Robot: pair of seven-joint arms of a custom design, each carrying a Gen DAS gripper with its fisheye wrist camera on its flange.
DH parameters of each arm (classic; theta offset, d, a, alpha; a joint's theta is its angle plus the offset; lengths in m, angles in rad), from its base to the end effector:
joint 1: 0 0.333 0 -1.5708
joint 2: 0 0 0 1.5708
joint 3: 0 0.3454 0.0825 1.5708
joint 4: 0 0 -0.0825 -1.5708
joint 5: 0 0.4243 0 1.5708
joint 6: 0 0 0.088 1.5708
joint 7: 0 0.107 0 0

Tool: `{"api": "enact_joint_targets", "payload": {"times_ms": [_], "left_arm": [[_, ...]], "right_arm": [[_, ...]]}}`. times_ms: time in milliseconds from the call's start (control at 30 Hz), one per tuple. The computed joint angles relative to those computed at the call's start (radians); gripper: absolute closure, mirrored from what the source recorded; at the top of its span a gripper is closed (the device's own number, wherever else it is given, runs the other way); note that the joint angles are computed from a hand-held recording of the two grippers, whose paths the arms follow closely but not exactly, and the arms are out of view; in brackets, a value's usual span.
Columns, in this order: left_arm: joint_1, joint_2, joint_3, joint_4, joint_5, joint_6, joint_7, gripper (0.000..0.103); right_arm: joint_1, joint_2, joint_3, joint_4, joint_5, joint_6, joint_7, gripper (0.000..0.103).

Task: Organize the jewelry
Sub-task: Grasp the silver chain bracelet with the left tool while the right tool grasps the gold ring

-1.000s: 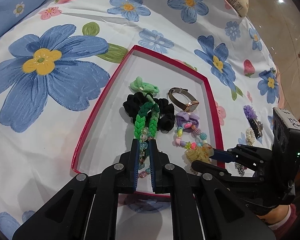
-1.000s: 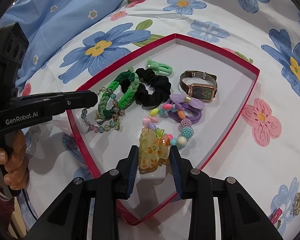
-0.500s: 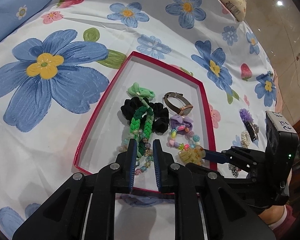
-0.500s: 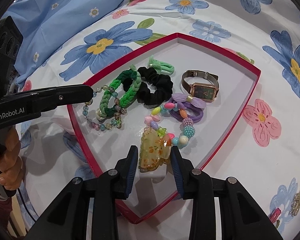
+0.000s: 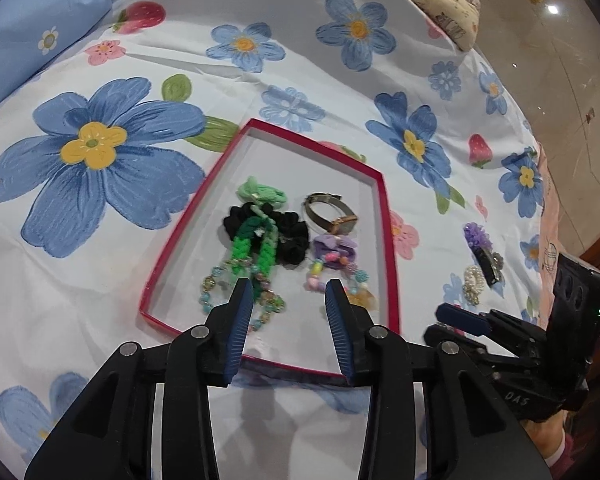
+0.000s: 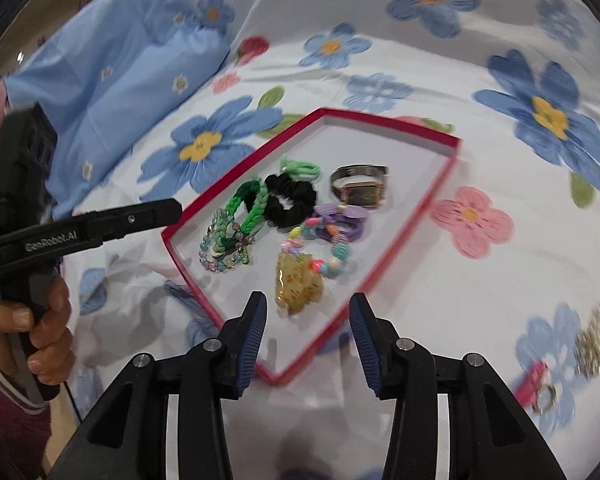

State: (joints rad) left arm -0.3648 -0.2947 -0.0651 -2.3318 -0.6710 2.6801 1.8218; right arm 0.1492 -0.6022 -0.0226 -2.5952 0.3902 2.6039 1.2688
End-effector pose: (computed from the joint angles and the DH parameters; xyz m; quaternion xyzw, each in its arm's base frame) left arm 0.4856 -0.2038 0.5315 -0.5957 0.7106 -0.3739 0.0214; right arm 0.4237 0.0452 0.5270 -0.7169 0.6139 -0.1279 0.3047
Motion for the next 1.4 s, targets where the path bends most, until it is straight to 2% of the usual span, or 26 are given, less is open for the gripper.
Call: {"api": "enact_joint_targets", "payload": {"times_ms": [133, 200, 467, 800, 1167, 1400], "left_arm": [[-0.015, -0.021, -0.011, -0.003, 0.006, -0.011, -0.001, 0.066], [-0.028, -0.033, -0.017, -0.007, 0.009, -0.008, -0.002, 0.058], [-0.086, -0.032, -0.032, 0.006, 0.011, -0.026, 0.013, 0.058], [-0.122, -0.003, -0.081, 0.028, 0.043, -0.062, -0.002, 0.058], [-0.135, 0.066, -0.134, 0.080, 0.101, -0.102, -0.015, 0.055], [-0.126, 0.127, -0.166, 0.128, 0.135, -0.123, -0.014, 0.051]], "right_arm": [[-0.040, -0.092, -0.017, -0.056, 0.002, -0.003, 0.029, 0.058], [-0.073, -0.146, -0.018, -0.091, -0.009, -0.002, 0.049, 0.058], [-0.213, -0.325, -0.051, -0.196, -0.055, -0.039, 0.118, 0.057], [-0.323, -0.417, -0.089, -0.262, -0.090, -0.077, 0.126, 0.057], [-0.343, -0.406, -0.112, -0.271, -0.076, -0.073, 0.094, 0.058], [-0.321, -0.330, -0.116, -0.243, -0.073, -0.054, 0.042, 0.058]]}}
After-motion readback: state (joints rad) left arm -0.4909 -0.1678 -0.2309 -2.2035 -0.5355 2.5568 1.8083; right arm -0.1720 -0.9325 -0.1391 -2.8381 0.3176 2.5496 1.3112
